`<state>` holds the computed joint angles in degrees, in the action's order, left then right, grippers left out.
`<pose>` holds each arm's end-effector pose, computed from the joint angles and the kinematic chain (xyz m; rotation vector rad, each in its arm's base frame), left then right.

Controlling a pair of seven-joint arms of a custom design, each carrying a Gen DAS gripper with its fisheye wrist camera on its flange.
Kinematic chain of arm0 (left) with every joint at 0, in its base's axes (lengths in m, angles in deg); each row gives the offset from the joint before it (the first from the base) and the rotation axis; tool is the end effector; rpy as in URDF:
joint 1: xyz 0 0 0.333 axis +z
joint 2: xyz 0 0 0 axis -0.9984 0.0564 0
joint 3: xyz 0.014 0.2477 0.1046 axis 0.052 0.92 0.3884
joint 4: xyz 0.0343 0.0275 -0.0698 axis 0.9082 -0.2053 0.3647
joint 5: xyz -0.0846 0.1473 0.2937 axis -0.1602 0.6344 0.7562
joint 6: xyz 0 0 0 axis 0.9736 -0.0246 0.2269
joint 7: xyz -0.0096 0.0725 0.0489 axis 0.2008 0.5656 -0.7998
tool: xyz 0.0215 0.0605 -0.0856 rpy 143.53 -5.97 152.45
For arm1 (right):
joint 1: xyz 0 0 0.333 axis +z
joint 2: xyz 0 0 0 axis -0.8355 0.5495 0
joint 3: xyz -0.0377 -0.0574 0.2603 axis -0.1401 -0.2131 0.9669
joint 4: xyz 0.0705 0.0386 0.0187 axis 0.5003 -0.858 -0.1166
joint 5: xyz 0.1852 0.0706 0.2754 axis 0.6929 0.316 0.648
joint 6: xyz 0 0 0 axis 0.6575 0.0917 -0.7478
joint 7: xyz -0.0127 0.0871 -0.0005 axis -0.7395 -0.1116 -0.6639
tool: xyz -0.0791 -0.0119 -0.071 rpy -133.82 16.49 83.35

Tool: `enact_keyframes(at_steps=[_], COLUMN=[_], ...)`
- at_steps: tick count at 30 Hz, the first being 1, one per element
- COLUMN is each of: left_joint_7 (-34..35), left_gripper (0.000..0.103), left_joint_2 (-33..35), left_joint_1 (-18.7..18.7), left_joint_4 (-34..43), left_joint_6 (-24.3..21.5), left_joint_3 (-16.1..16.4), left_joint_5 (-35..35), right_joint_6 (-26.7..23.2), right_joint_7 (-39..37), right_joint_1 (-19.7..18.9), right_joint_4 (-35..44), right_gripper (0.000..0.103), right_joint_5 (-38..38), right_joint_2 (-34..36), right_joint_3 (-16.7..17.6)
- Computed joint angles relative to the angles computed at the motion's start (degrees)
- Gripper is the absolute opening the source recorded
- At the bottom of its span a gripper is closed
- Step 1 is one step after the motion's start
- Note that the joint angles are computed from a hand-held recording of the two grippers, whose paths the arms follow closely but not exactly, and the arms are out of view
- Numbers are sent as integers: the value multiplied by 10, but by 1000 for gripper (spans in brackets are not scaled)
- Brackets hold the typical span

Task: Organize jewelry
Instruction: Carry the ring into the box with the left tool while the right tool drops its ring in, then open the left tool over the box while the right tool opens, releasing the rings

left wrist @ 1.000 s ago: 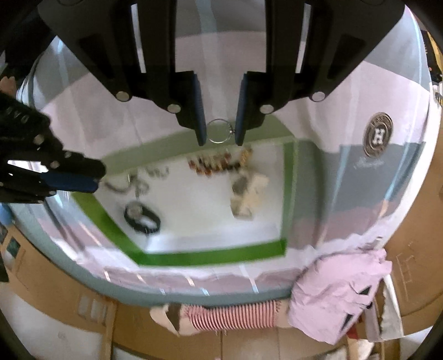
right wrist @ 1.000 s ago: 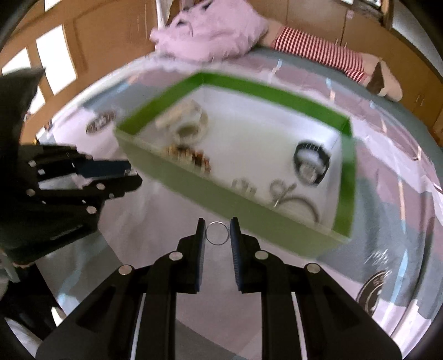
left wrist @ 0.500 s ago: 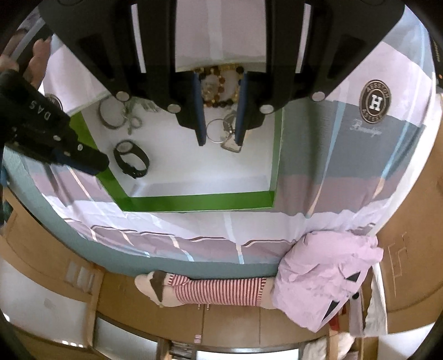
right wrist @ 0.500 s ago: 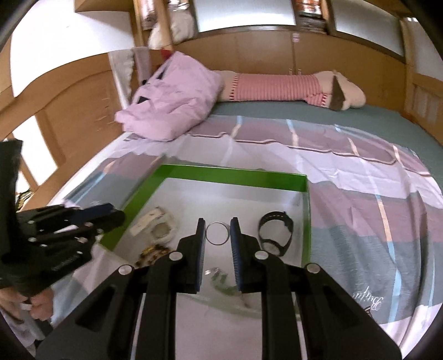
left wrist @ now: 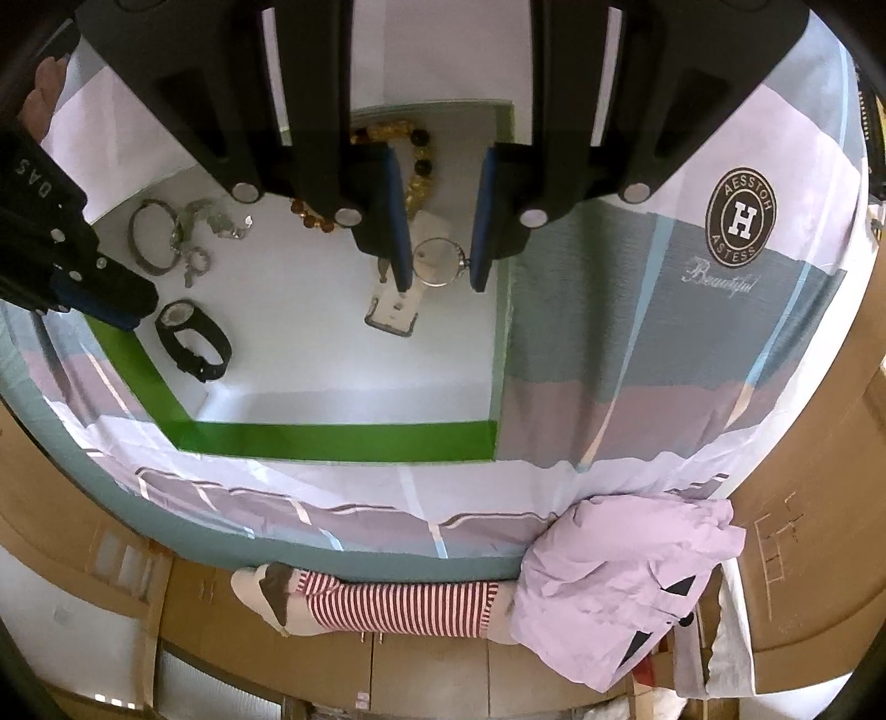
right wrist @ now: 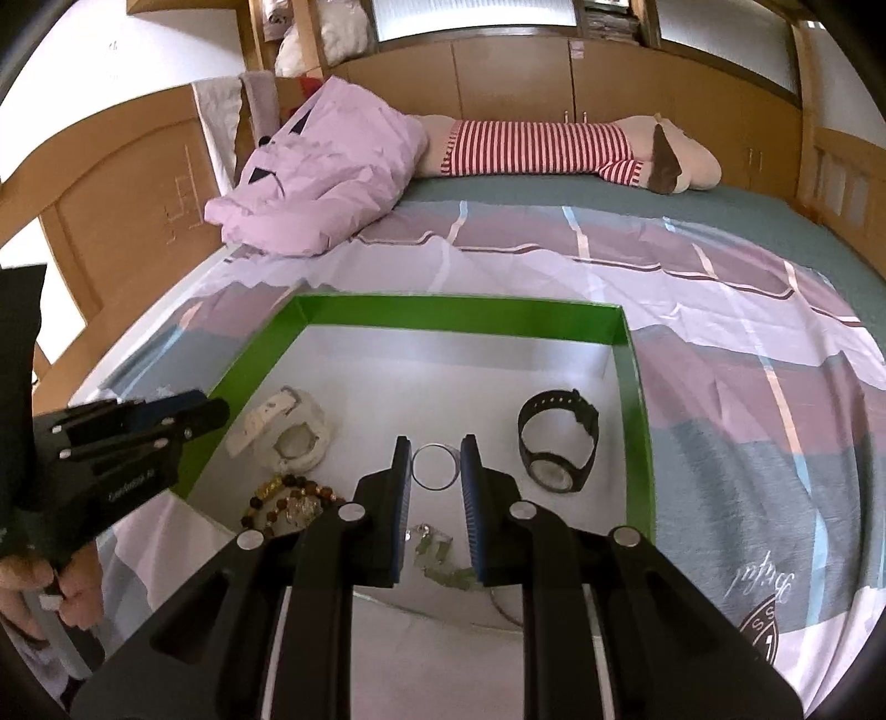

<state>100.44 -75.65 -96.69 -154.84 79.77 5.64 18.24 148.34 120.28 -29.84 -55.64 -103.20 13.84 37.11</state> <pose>0.4386 -0.2544 0.4962 -1.7102 1.8694 -0.7246 0.4192 0.3454 0.5021 -1.8383 1.5007 -0.4951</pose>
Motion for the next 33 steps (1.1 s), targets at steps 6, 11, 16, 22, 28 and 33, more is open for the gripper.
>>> enact_keyframes(at_steps=[6, 11, 16, 22, 28, 33], left_joint_7=[9, 9, 10, 12, 11, 10], left_gripper=[21, 21, 21, 21, 21, 21], left_joint_2=[6, 7, 9, 11, 14, 14], left_joint_1=[-5, -7, -10, -13, -16, -18], left_joint_4=[1, 1, 1, 5, 7, 8], left_joint_6=[-5, -4, -3, -5, -8, -9], left_joint_3=[1, 2, 1, 1, 1, 2], left_joint_5=[1, 0, 0, -1, 2, 2], right_joint_6=[-21, -24, -25, -25, -28, -29], right_joint_7=[-19, -28, -32, -32, -31, -28], right_joint_1=[5, 7, 8, 8, 9, 10], right_joint_4=[7, 7, 7, 7, 8, 8], right_gripper=[18, 18, 18, 18, 18, 18], right_joint_5=[25, 36, 41, 42, 40, 36], right_joint_2=[12, 14, 14, 15, 16, 16], right_joint_3=[0, -1, -2, -2, -2, -2])
